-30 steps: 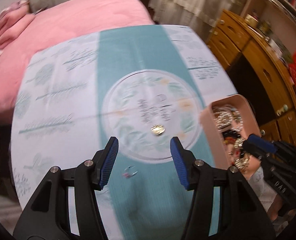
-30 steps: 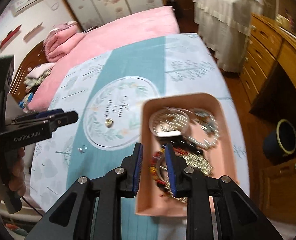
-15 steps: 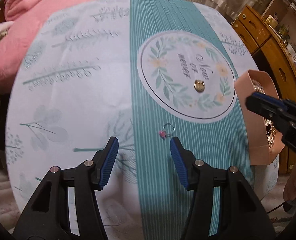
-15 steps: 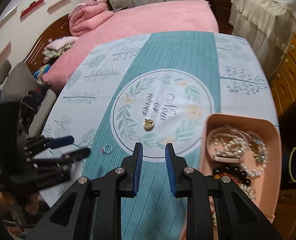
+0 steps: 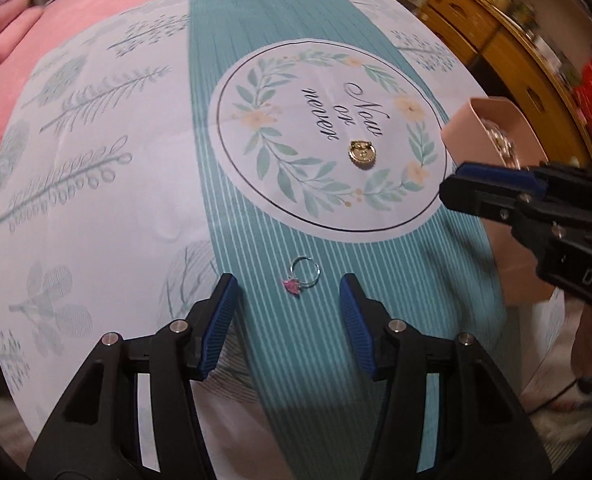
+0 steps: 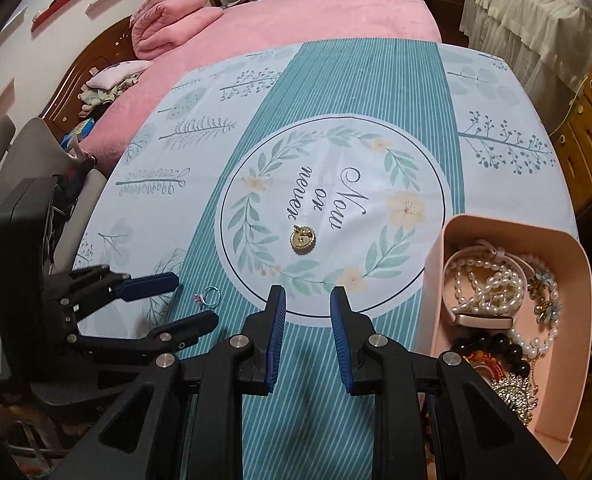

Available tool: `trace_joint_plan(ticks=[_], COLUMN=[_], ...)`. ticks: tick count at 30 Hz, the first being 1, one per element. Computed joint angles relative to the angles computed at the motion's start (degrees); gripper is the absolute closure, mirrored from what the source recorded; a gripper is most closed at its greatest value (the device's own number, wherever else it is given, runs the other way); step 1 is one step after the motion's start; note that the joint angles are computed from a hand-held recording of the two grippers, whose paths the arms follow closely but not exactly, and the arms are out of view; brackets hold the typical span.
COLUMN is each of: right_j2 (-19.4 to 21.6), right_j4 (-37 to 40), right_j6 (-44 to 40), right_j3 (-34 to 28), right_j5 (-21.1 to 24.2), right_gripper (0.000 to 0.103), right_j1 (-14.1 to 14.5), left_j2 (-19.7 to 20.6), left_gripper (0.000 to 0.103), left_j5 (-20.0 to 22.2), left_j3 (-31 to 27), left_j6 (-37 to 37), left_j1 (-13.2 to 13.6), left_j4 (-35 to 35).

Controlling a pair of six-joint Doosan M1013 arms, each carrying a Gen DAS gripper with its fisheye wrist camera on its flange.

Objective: Organize jewelry
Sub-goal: 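Grasp the pink-stone ring with the left tool, then grasp the gold heart pendant with the right tool while the left tool holds the ring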

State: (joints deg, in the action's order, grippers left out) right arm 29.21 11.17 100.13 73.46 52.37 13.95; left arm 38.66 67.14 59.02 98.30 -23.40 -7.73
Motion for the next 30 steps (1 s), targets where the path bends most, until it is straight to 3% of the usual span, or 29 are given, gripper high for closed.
trace_joint_plan(ticks=[3, 16, 19, 21, 25, 30], right_j2=[0.2, 1.1, 1.4, 1.7, 2.1, 3.2], right_j4=[-0.1, 0.1, 0.0, 0.1, 0.2, 0.2], right_j6=[0.5, 2.4, 2.9, 3.2, 3.3, 3.3], right_j3=[0.0, -0.5, -0.7, -0.9, -1.3, -2.7], right_j5=[0.0, 0.4, 0.5, 0.7, 0.7, 1.3], right_gripper=[0.080, 0.080, 0.080, 0.080, 0.080, 0.080], right_j1=[0.1, 0.1, 0.2, 0.3, 0.5, 0.6], left_j2=[0.6, -0.1, -0.5, -0.7, -1.4, -1.5], left_gripper=[0.069, 0.079, 0.089, 0.095, 0.095, 0.095], left_j5=[0.5, -2.2, -3.1, -3.4, -5.3, -6.1], left_j3=[-0.7, 1.3, 2.1, 2.3, 3.7, 3.6], left_j6=[6.1, 26.4, 29.7, 30.9, 31.5, 25.5], left_j1=[0.3, 0.7, 0.7, 0.7, 0.5, 0.7], left_j4=[-1.4, -4.6, -4.8, -4.6, -4.0, -3.1])
